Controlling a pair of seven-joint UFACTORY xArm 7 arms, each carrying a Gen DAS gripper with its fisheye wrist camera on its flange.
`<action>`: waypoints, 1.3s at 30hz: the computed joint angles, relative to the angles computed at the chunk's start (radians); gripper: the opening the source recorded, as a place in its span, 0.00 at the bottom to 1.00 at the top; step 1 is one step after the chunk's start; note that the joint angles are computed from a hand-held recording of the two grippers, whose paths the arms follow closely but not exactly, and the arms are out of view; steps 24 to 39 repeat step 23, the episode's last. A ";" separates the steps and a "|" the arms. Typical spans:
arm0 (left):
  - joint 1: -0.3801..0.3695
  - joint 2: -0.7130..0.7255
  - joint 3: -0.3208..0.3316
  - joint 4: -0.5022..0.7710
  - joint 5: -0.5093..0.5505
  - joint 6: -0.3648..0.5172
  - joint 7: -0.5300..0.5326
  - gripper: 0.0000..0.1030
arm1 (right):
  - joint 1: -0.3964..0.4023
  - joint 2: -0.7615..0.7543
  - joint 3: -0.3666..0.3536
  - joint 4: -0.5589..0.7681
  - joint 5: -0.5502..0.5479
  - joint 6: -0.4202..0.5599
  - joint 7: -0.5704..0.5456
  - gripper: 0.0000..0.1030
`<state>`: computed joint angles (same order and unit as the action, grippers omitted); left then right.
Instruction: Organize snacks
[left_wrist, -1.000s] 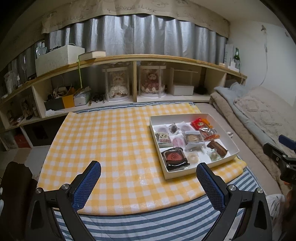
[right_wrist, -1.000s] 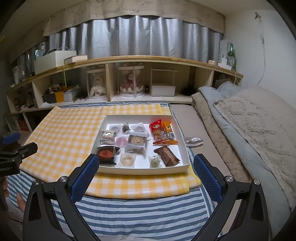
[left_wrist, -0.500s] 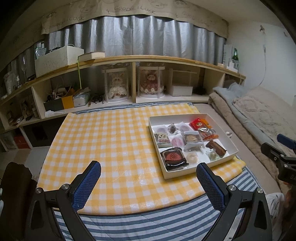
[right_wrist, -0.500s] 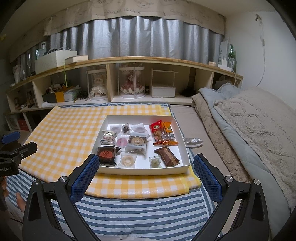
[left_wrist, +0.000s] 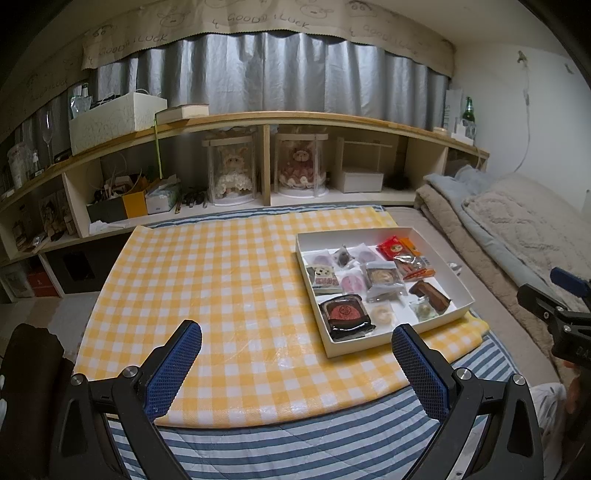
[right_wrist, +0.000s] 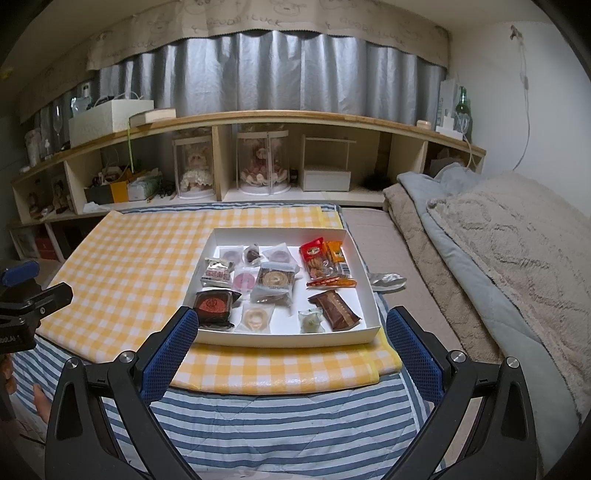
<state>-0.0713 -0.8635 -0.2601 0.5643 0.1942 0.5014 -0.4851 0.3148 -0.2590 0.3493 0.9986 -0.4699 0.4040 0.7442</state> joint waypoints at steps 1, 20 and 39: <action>0.000 -0.002 -0.003 0.000 0.000 0.002 -0.003 1.00 | 0.000 0.003 0.000 0.002 -0.001 -0.001 -0.002 1.00; -0.002 -0.005 -0.006 -0.001 0.008 0.003 -0.015 1.00 | -0.001 0.000 0.000 -0.001 -0.008 -0.001 0.003 1.00; 0.003 -0.012 -0.012 0.000 0.011 0.006 -0.023 1.00 | 0.000 0.000 -0.003 -0.003 -0.004 -0.005 -0.002 1.00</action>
